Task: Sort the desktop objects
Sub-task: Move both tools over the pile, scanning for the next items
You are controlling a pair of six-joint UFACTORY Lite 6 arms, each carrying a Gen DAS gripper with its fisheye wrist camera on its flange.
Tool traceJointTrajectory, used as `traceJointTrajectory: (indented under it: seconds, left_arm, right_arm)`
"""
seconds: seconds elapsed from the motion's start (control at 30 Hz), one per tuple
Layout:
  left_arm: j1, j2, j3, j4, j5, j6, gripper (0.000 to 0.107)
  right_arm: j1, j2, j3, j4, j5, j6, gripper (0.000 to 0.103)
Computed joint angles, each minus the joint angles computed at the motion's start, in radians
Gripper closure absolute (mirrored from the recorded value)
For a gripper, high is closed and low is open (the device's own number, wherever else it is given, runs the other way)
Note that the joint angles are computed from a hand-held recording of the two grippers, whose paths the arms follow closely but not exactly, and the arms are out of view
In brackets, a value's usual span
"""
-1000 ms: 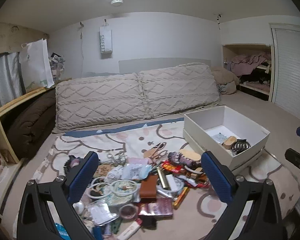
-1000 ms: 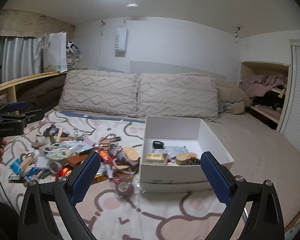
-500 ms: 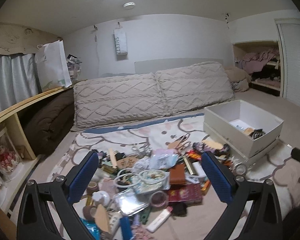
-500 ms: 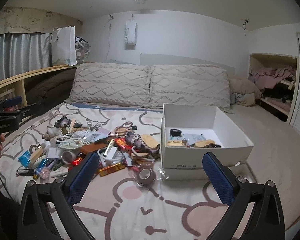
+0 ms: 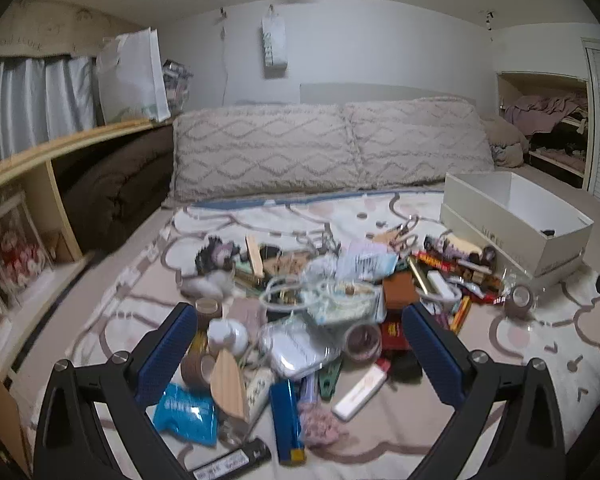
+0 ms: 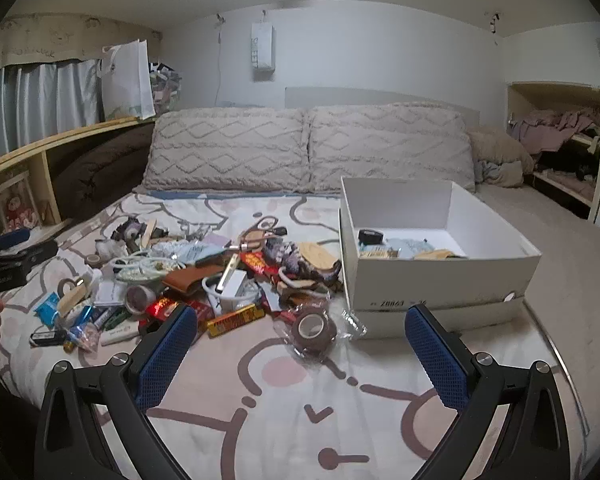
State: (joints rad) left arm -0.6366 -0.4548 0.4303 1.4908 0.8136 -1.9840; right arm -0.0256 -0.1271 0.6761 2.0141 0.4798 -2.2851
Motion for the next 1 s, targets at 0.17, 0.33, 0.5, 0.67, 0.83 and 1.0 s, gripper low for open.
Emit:
traceJointTrajectory:
  seconds: [0.17,0.33,0.5,0.67,0.83,1.0]
  left_arm:
    - [-0.003,-0.013,-0.081,-0.02,-0.04,-0.088,0.004]
    - [0.029,0.028,-0.112,0.027,-0.151,-0.214,0.004]
    - [0.037,0.102,-0.109,0.134,-0.241,-0.35,0.004]
    - [0.084,0.112,-0.132,0.299,-0.378,-0.505,0.004]
    - [0.084,0.123,-0.148,0.418,-0.461,-0.652,0.004]
    - [0.037,0.175,-0.152,0.535,-0.477,-0.82,0.004]
  right_arm:
    - [0.012,0.065,0.014,0.055,0.002,-0.041,0.0]
    - [0.023,0.123,0.025,0.119,0.01,-0.093,0.0]
    - [0.011,0.203,0.053,0.121,0.047,-0.101,0.0]
    - [-0.013,0.293,0.097,0.134,0.105,-0.105,0.0]
    - [0.002,0.387,0.175,0.174,0.084,-0.153,0.0]
    - [0.014,0.496,0.281,0.091,0.032,-0.093,0.0]
